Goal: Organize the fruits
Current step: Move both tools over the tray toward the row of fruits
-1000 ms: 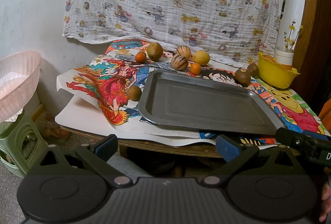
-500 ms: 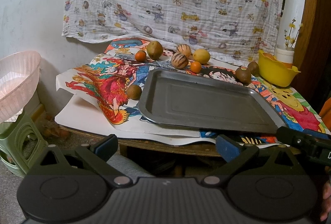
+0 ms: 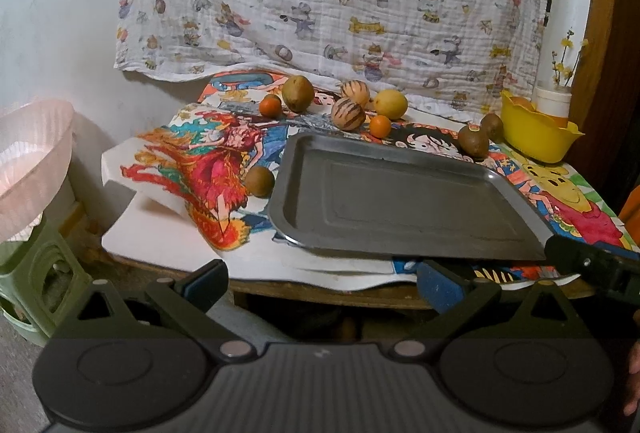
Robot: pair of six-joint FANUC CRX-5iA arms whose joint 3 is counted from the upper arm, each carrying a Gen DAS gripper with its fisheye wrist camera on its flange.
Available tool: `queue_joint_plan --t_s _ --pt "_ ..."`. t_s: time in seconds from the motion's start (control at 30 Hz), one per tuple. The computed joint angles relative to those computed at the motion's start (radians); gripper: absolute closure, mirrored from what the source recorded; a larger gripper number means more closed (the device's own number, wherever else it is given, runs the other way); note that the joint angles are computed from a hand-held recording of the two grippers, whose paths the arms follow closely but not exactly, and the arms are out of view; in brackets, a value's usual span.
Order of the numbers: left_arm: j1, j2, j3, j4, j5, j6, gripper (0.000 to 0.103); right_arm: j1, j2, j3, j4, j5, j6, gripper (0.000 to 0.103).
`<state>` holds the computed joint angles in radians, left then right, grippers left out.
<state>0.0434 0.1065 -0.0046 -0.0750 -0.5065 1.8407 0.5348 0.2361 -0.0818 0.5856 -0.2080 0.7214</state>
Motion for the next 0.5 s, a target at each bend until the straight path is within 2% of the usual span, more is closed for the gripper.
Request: queue_joint_plan --t_s 0.17,0.3,0.4,0.5 --pt "0.016 0.026 0.035 0.049 -0.003 -0.061 0.001 -0.009 0.028 0.052 -0.042 -0.001 0.059 0.001" --pt "0.028 0.053 0.076 0.070 -0.023 -0.098 0.001 -0.015 0.066 0.144 -0.170 -0.016 0.237 0.000" --pt "0.038 0.077 0.113 0.070 -0.041 -0.113 0.000 -0.022 0.100 0.249 -0.349 -0.056 0.463 0.000" --pt "0.052 0.106 0.153 0.075 -0.058 -0.139 0.000 -0.050 0.152 0.419 -0.605 -0.167 0.735 0.000"
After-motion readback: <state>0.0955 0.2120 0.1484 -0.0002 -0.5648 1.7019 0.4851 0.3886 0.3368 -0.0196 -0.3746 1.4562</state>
